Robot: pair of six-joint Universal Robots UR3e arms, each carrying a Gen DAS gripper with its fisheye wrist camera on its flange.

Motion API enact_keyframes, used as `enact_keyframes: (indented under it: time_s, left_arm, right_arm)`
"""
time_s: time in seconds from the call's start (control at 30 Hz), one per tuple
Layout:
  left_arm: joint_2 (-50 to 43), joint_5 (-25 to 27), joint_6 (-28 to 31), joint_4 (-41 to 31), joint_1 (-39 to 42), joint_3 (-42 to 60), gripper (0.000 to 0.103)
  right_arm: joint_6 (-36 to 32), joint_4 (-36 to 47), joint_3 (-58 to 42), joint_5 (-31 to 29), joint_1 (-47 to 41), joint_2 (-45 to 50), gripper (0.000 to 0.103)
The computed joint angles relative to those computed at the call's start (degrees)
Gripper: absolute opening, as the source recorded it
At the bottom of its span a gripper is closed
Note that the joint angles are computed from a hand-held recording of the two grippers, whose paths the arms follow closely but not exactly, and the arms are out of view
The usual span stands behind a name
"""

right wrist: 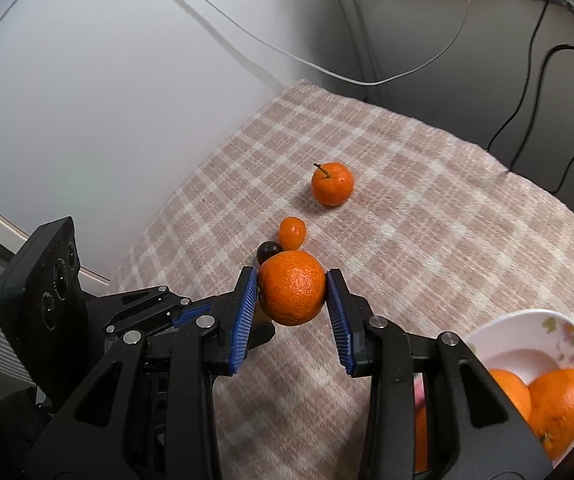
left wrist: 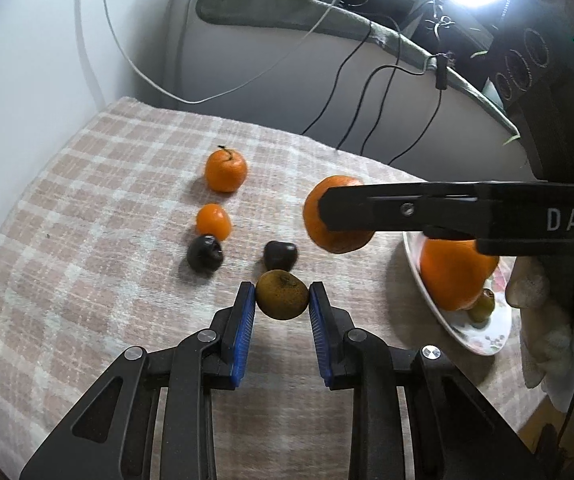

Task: Organize fruits
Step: 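Carry the tangerine onto the plate beside the oranges and release it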

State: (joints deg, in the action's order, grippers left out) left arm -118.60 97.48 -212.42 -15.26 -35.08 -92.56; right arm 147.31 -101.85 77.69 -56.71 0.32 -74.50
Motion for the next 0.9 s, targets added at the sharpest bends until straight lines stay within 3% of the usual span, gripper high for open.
enact_keyframes:
  time_s: [0.9]
  left_arm:
    - [-5.8,0.0,2.4,-6.7,-8.0,15.7,0.026]
  right_arm:
    - [-19.4,17.8,12.0,4.9,-27.9,-26.0,0.037]
